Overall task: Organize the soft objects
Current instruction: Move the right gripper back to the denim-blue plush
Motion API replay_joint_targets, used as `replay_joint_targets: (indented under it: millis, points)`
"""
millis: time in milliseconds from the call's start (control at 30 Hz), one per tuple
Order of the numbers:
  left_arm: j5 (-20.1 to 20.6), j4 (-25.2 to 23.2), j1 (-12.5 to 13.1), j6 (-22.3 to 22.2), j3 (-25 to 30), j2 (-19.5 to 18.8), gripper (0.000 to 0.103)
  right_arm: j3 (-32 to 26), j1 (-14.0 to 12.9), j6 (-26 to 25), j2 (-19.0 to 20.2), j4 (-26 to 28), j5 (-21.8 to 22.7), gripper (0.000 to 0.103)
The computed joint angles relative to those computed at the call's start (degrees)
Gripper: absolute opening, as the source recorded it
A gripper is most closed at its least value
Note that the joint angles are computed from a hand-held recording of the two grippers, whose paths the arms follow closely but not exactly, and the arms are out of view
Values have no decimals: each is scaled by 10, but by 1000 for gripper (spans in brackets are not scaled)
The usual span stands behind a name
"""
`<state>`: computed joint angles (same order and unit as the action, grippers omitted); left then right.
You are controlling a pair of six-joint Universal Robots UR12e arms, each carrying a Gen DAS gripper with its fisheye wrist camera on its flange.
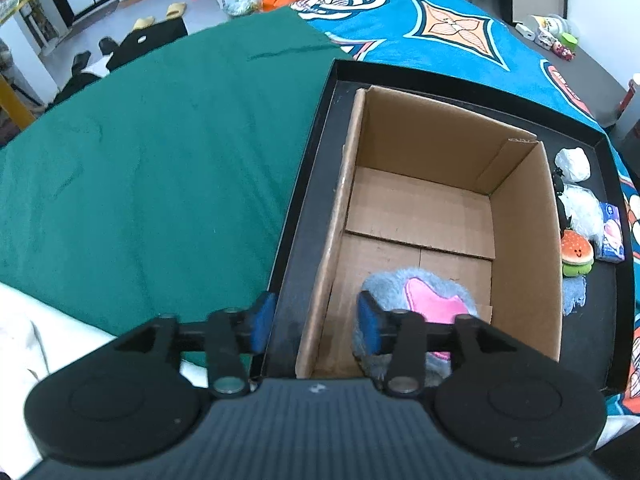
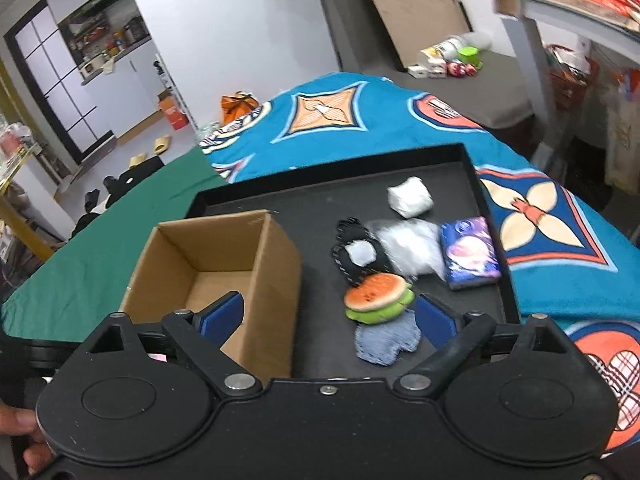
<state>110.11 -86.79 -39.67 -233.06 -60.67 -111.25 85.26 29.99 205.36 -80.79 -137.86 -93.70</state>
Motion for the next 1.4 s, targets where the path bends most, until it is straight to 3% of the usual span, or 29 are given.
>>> replay_joint_targets:
  millis: [233,433,633,800,1133,1333,1367,1400]
  points:
    - [18,-17,-7,19,16,-9,65,27,-13,13,-9,-13,4,92]
    - [32,-32,-10,25,28,-17,67,49,-22,30,-9,-35,12,91]
    - [37,-42,-12,30,38,-24,68,64,-32,36,-5,-41,37,80]
    - [45,-46,-14,36,45,-30,68,80,-40,42,-2,-44,58,65]
    - [52,-57,-15,45,61,-41,68,86,-48,75,11,-61,88,58]
    - [53,-56,-16,43,61,-42,68,82,-42,51,19,-76,64,57]
    - [53,-56,-16,43,61,-42,68,81,-41,46,19,-77,62,56]
    - [53,-56,-16,43,62,-42,68,81,-40,41,20,-76,57,47]
